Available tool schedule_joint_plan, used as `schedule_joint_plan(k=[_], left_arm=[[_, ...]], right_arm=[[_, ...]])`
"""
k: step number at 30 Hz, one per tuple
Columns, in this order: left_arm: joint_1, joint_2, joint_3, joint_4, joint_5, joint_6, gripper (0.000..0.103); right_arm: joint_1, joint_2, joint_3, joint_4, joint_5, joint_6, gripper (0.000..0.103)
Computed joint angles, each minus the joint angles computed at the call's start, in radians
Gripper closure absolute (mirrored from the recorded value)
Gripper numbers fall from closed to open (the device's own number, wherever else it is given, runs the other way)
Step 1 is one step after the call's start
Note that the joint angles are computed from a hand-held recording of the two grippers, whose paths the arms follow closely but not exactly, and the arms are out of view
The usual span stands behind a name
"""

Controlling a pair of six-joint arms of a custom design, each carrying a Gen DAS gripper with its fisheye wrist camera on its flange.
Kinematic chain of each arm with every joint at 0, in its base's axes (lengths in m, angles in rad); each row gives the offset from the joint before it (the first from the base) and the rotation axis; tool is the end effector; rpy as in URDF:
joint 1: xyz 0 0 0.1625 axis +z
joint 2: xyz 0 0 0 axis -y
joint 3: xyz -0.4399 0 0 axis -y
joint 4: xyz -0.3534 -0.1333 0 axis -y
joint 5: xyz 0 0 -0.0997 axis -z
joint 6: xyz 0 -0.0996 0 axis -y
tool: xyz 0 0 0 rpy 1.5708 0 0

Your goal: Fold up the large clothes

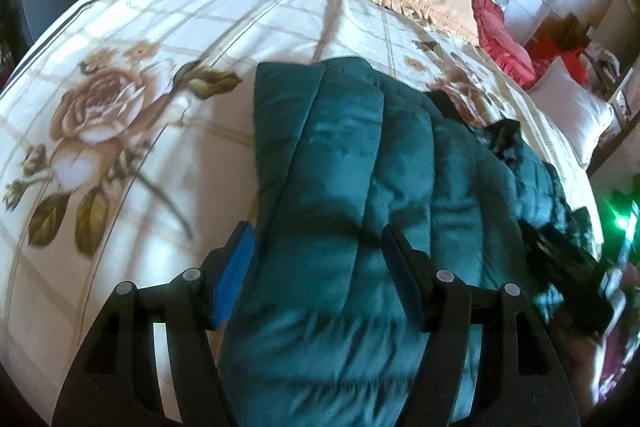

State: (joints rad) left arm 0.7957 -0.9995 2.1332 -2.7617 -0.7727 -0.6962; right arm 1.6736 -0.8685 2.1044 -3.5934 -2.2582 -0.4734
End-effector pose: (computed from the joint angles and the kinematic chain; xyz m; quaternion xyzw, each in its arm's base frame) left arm -0.1974 -0.4939 0.1487 0.0252 0.9208 -0.2802 0.2703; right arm 0.1236 -0.5153 0.1808 0.1233 -0.8705 0.2974 0.3724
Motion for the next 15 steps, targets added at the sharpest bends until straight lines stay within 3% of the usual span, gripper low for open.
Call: schedule_joint_plan(k=[3,7,15], left_arm=[[-0.034,-0.038,0.034,0.072,-0.005,-0.045,0.037],[-0.078,-0.084,0.091,0.121,-0.079,-0.076,0.037],[-0.15,-0.113,0.144,0.198,-0.193,-0.122,0.037]], right_arm=[[0.008,-0.023,0.005,0.04,0.001,0.038,0.031],[0.023,-0.069,0.04,0.053,0.028,0.081,0.031],[0.047,-0.033,0.032,0.066,-0.058,0.061,0.029]])
